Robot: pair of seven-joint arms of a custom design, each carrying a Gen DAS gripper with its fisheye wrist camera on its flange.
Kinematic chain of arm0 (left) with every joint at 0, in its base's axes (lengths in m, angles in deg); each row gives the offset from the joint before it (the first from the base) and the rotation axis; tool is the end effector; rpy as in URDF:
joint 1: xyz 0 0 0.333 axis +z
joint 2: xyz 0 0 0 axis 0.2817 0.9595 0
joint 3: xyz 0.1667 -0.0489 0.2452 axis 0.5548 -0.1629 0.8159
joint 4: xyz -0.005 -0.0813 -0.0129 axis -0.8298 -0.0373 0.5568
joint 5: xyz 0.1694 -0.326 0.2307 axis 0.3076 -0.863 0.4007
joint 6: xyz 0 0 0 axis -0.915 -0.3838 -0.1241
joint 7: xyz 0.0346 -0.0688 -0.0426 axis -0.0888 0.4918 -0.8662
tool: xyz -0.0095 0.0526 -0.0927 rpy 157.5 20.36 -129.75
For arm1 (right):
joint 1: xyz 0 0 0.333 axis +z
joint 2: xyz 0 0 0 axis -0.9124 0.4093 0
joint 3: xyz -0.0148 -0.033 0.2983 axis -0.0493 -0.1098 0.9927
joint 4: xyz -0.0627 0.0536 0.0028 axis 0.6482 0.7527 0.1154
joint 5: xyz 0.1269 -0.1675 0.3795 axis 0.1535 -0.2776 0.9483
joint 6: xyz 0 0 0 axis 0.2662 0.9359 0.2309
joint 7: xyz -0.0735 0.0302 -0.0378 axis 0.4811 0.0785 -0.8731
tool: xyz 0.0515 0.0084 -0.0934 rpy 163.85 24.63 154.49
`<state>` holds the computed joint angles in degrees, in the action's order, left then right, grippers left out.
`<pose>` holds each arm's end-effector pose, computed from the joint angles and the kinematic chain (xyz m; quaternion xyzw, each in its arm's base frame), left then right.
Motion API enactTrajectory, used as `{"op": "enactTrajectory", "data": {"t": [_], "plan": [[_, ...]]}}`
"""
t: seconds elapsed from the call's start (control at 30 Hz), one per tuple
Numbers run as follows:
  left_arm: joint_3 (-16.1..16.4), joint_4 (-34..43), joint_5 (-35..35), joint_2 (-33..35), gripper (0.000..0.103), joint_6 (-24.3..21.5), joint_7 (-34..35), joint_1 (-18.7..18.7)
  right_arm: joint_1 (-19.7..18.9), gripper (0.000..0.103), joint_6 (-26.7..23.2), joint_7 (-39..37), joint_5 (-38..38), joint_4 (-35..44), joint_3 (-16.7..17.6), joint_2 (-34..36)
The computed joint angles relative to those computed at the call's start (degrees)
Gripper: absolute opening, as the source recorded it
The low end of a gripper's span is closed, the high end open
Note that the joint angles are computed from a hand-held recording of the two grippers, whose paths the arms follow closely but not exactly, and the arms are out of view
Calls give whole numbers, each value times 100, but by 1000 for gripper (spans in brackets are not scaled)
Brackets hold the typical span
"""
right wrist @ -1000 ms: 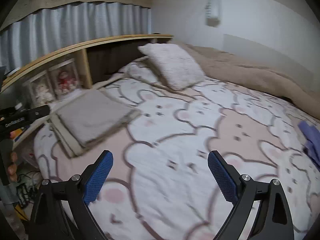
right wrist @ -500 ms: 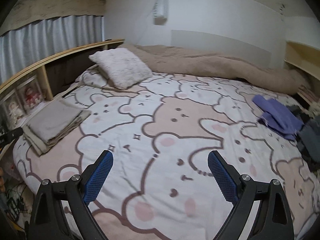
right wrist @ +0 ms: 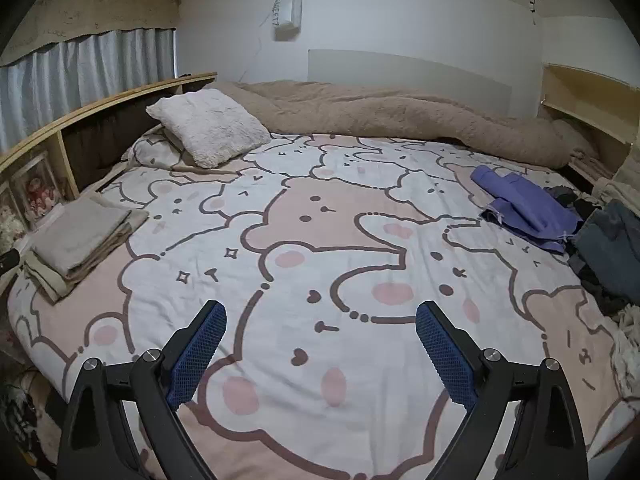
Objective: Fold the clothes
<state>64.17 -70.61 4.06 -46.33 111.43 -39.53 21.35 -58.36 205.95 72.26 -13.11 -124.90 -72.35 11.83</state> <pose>0.5818 -0.0725 0.5383 -0.7717 0.4522 -0.2448 0.3742 0.6620 0.0874 0.5270 -0.7004 0.5589 -0.2805 0.3441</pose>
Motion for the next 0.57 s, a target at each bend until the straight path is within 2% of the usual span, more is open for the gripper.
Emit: {"op": "enactTrajectory", "data": {"t": [0.57], "plan": [[-22, -59, 133, -5, 103, 78, -110, 7, 31, 95, -82, 296, -421, -70, -69, -66]]}}
